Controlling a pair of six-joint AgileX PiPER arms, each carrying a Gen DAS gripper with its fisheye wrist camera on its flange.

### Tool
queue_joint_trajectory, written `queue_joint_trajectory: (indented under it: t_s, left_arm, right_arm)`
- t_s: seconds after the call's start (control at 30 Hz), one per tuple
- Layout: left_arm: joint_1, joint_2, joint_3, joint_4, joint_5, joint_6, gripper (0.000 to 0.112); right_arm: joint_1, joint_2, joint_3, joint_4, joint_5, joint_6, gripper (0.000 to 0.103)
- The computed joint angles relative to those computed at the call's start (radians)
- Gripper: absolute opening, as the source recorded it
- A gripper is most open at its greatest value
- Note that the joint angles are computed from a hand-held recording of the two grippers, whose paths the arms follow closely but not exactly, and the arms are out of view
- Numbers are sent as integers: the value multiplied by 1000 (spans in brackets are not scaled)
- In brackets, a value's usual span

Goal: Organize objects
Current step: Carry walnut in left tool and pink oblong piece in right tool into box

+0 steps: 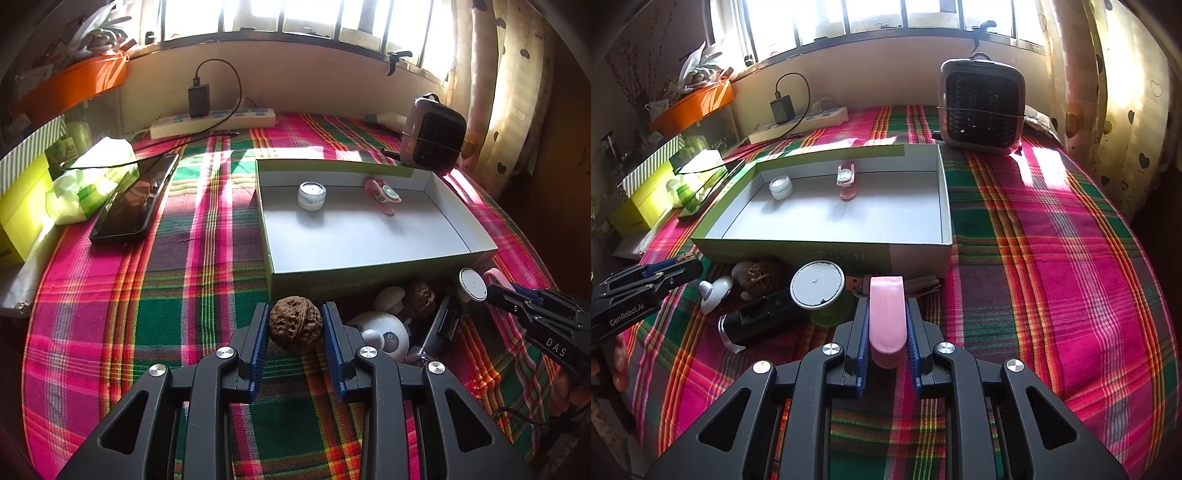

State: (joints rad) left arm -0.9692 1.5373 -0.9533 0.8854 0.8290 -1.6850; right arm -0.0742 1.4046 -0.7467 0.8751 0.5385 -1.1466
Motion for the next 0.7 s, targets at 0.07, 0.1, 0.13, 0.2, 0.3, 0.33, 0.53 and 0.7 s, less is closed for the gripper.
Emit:
queue_joint_trajectory:
  t_s: [0.07,0.1,0.13,0.2,0.3,0.33,0.53,0.7]
  left_arm:
    - [0,-5,-6,2,3,6,27]
    - [0,-6,-9,4,6,9,27]
    - [0,-5,-17,0,7,17,27]
    - [11,-11,-22,-4,-4,33,27]
    - [23,-8,-40,-7,-4,56,27]
    - [31,-7,-47,-11,-9,69,27]
    - [67,13,-87,-29,-36,126,27]
    - [89,38,-125,-37,-54,168,27]
  right_arm:
    - [-8,-3,-5,6,13,-5,19]
    - [-9,-5,-6,7,14,-6,19]
    - [-11,-6,-8,6,17,-5,19]
    - [-15,-4,-19,7,28,-3,19]
    - [-14,-2,-36,0,35,9,19]
    - [-13,-1,-42,-2,40,11,19]
    - [-1,12,-81,-13,43,33,19]
    - [20,35,-123,-33,39,59,19]
